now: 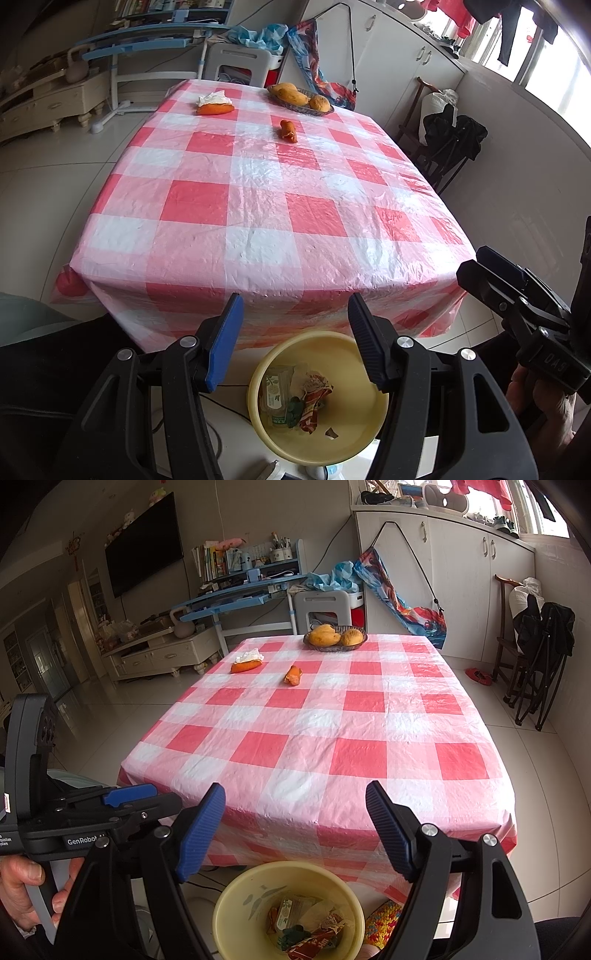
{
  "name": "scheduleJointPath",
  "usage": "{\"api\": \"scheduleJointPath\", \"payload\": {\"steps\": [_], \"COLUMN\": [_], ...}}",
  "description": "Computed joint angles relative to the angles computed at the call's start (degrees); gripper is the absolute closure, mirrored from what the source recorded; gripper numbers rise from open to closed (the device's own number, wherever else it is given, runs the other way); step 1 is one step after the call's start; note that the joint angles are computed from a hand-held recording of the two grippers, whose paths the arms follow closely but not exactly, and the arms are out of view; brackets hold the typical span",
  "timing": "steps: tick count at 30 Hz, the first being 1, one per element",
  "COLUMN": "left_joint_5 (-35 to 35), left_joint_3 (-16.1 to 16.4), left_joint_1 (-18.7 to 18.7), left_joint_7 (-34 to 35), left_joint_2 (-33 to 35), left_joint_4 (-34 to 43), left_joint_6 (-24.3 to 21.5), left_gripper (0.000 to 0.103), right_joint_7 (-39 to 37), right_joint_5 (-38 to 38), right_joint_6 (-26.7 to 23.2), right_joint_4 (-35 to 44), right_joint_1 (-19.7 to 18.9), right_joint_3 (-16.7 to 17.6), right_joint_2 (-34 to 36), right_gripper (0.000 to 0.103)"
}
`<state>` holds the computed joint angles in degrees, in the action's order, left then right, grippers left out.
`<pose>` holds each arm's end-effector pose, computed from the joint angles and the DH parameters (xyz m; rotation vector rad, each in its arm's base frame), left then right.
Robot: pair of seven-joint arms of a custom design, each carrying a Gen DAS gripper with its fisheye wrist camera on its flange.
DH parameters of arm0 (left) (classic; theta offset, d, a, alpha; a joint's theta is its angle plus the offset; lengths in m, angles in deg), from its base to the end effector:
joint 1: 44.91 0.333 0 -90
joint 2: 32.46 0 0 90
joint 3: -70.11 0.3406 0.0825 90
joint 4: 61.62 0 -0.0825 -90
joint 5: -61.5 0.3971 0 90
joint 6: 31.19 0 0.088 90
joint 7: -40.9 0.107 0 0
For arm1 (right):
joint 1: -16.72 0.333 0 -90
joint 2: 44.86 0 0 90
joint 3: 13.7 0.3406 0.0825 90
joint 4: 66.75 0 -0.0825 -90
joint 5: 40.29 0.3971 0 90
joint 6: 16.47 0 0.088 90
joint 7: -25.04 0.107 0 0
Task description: Collect trash
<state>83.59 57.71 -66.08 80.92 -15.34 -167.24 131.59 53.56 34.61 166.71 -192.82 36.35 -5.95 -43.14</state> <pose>0.5731 -0.3862 0.4658 -1.9378 1.9529 -0.9937 0.5325 0.1733 0.4495 -1.7655 1.4213 -0.5221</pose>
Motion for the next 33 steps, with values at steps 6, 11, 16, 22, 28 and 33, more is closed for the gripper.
{"api": "scheduleJointPath", "payload": {"steps": [6, 11, 16, 22, 28, 33], "left_joint_5": [0.14, 0.19, 0.11, 0.17, 0.18, 0.26], "left_joint_3": [0.07, 0.08, 0.06, 0.08, 0.11, 0.14], "left_joint_1": [-0.11, -0.09, -0.02, 0.01, -0.01, -0.05], "left_joint_7": [-0.21, -0.23, -0.16, -0.27, -0.32, -0.42], "left_joint_2": [-0.12, -0.16, -0.09, -0.2, -0.21, -0.28], "left_joint_4": [-0.19, -0.25, -0.16, -0.34, -0.38, -0.46], "left_joint_6": [0.08, 0.12, 0.1, 0.22, 0.26, 0.27], "left_gripper": [0.047, 0.047, 0.047, 0.047, 0.047, 0.047], "right_joint_7": [0.81, 0.67, 1.12, 0.99, 2.17, 2.01], "right_joint_5": [-0.89, -0.74, -1.23, -1.12, -2.46, -2.28], "right_joint_6": [0.02, 0.06, 0.07, 0.1, 0.11, 0.16], "right_joint_4": [-0.1, -0.11, -0.16, -0.22, -0.41, -0.46], "right_joint_1": [0.03, 0.03, 0.03, 0.03, 0.07, 0.01], "right_joint_3": [-0.03, 0.0, 0.0, 0.02, -0.05, 0.04], "right_joint_2": [0.01, 0.0, -0.01, -0.05, -0.07, -0.12], "right_gripper": [0.028, 0.028, 0.028, 0.028, 0.028, 0.028]}}
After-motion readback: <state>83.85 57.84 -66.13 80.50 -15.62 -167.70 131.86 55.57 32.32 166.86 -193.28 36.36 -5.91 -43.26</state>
